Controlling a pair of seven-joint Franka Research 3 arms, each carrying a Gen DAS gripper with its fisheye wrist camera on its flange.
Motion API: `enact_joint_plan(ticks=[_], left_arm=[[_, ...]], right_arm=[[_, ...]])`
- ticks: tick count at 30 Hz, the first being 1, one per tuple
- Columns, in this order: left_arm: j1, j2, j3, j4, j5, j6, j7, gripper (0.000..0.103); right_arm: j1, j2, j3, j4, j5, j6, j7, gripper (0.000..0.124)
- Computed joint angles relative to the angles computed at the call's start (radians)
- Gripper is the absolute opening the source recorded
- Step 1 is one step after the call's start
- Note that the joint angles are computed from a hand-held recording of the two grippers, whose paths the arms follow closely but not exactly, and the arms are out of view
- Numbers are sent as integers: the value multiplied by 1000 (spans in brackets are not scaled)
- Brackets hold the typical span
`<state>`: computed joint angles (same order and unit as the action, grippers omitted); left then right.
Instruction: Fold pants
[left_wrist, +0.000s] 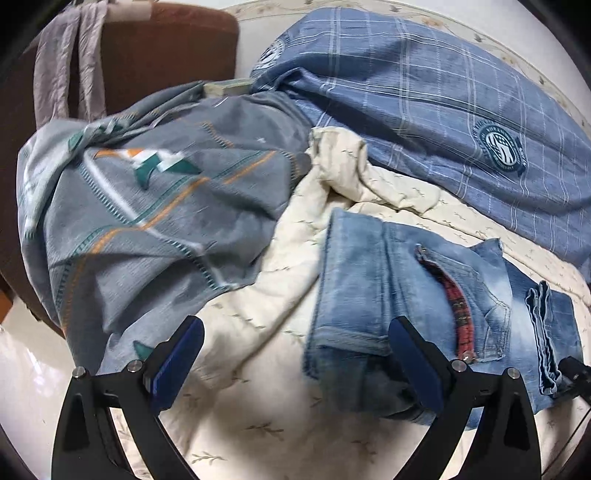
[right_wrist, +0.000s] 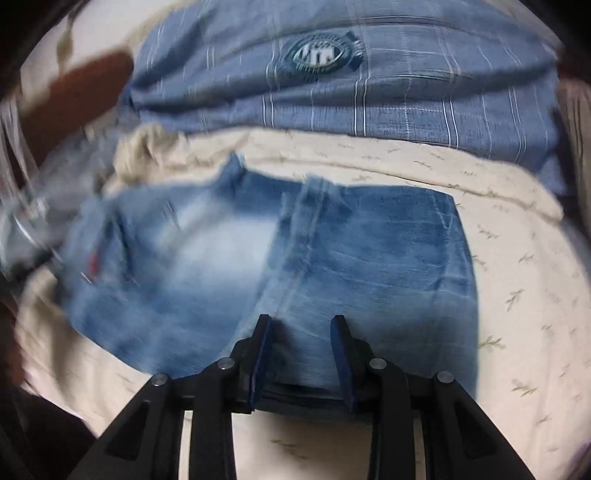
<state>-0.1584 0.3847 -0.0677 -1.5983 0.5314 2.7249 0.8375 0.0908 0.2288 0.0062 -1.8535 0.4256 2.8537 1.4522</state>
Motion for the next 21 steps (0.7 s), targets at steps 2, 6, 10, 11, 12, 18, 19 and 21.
enact_joint_plan(ticks=[2,6,10,11,12,18,19,21], left_arm=[[11,-7,-1,-15,-14,5,0,100],[47,-14,-27,-39,-77,27,46,100],[90,-3,-80,-37,-199,41,146,100],[105,0,-99,-35,-241,49,180,100],[128,5,-128,-34,-296,55,228,100],[184,66,-227,41,-551,-25,450,100],[170,76,-213,57,-557,-44,445,100],[178,94,-223,78,-612,-78,468,100]], right_arm=[[-29,-17,53,-19,103,62,-108,36],[-34,-17,92,-10,212,88,-243,36],[6,9,63,28,170,38,-222,36],[13,11,59,29,158,36,-220,36],[8,5,65,23,168,36,-237,36],[-5,-10,79,11,238,41,-313,36],[-6,-12,78,10,247,42,-319,36],[-7,-15,76,8,264,42,-331,36]])
